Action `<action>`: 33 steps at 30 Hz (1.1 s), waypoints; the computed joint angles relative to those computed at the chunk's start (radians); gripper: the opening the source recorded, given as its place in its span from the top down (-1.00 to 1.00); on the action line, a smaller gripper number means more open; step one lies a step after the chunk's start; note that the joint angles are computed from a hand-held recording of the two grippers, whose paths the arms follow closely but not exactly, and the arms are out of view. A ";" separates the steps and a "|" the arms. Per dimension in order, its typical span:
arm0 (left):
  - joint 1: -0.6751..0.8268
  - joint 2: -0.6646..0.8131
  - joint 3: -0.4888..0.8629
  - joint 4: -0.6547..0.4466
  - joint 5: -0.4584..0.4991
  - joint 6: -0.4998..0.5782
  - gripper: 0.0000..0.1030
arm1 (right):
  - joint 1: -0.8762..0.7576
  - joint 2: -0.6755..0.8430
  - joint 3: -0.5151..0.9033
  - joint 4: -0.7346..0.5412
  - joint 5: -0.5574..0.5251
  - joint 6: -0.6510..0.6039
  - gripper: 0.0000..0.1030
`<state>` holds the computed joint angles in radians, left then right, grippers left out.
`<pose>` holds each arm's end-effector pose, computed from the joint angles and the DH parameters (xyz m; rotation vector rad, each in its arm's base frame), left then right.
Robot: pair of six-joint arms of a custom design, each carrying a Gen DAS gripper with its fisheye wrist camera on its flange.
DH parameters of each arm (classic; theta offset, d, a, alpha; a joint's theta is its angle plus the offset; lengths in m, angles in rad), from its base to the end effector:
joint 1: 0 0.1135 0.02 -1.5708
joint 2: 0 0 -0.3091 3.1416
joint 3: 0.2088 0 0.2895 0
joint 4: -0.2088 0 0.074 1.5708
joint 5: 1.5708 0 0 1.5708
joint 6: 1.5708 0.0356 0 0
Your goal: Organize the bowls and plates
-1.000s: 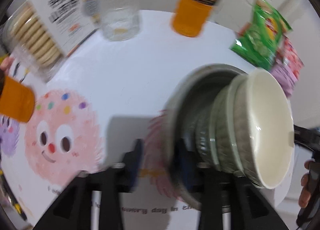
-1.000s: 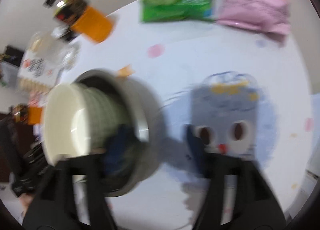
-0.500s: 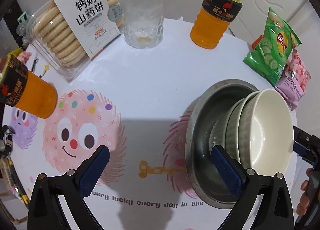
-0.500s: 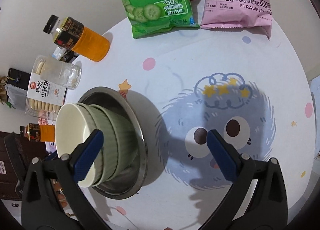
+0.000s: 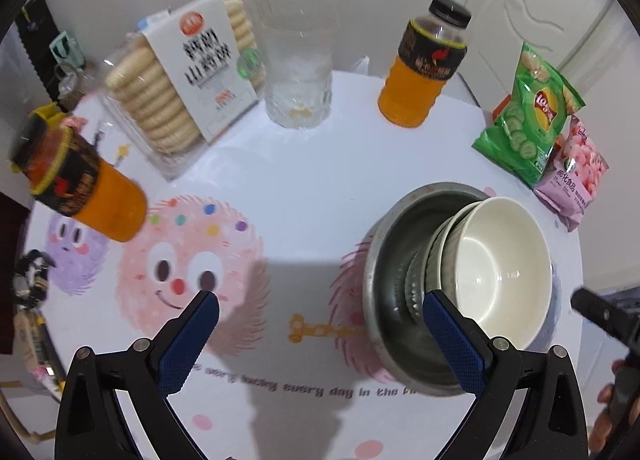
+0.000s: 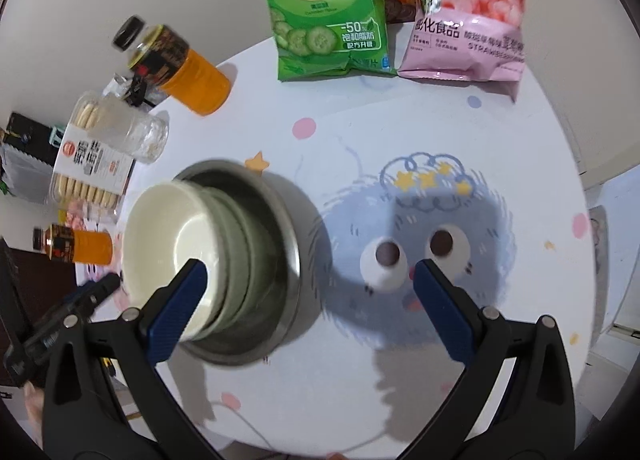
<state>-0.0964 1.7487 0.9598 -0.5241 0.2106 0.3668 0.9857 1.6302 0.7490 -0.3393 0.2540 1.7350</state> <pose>0.3423 -0.0406 0.1538 0.6917 2.7631 -0.2485 0.1743 0.2469 0.1399 1.0811 2.5767 0.4089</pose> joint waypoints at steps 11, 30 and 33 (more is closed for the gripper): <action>0.152 -0.251 -0.021 -0.156 0.054 0.173 -1.00 | 0.186 0.052 0.324 -0.404 0.051 0.179 -0.99; 0.213 -0.549 -0.024 -0.421 0.149 0.254 -1.00 | 0.363 0.094 0.648 -0.815 0.174 0.306 -0.99; 0.177 -0.574 -0.037 -0.404 0.121 0.216 -1.00 | 0.370 0.071 0.627 -0.814 0.186 0.299 -0.99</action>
